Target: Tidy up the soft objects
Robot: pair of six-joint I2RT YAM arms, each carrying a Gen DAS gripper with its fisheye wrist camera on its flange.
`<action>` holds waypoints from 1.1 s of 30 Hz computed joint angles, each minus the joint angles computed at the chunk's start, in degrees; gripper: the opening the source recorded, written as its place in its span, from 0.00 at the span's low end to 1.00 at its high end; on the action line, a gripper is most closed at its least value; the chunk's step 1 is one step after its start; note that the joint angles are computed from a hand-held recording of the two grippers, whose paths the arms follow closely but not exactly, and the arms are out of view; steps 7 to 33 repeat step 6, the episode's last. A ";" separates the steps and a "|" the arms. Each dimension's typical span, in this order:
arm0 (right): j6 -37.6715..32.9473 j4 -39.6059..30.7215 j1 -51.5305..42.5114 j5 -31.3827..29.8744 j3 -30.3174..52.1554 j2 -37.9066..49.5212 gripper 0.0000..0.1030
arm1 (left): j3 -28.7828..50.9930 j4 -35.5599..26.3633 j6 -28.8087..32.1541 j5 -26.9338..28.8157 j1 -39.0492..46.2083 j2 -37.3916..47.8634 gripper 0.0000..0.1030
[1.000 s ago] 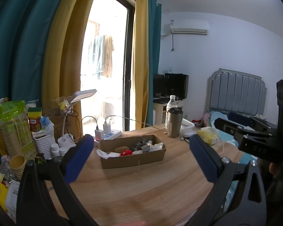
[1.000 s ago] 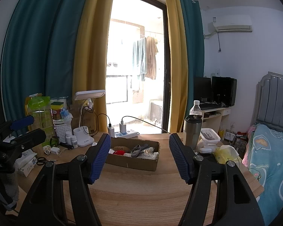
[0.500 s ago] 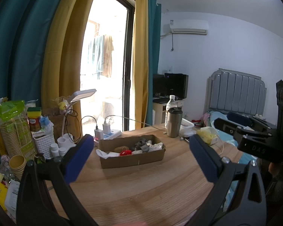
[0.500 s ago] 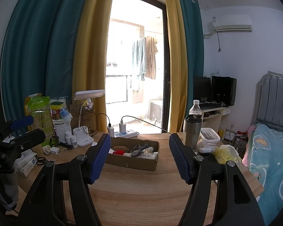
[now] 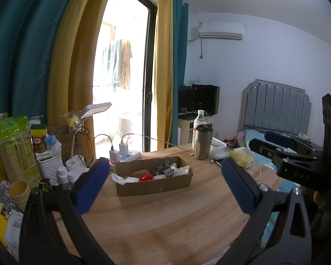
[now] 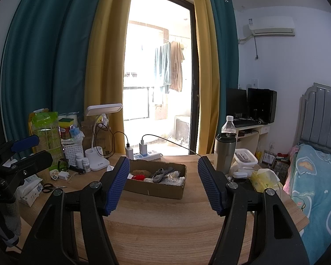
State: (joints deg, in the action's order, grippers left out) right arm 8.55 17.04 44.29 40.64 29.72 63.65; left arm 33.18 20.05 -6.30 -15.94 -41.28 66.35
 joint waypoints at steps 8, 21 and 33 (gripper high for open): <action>0.02 0.04 -0.05 -0.10 0.09 0.13 0.66 | -0.30 1.59 0.99 0.79 0.29 0.85 0.99; 0.02 0.04 -0.05 -0.10 0.09 0.13 0.66 | -0.30 1.59 0.99 0.79 0.29 0.85 0.99; 0.02 0.04 -0.05 -0.10 0.09 0.13 0.66 | -0.30 1.59 0.99 0.79 0.29 0.85 0.99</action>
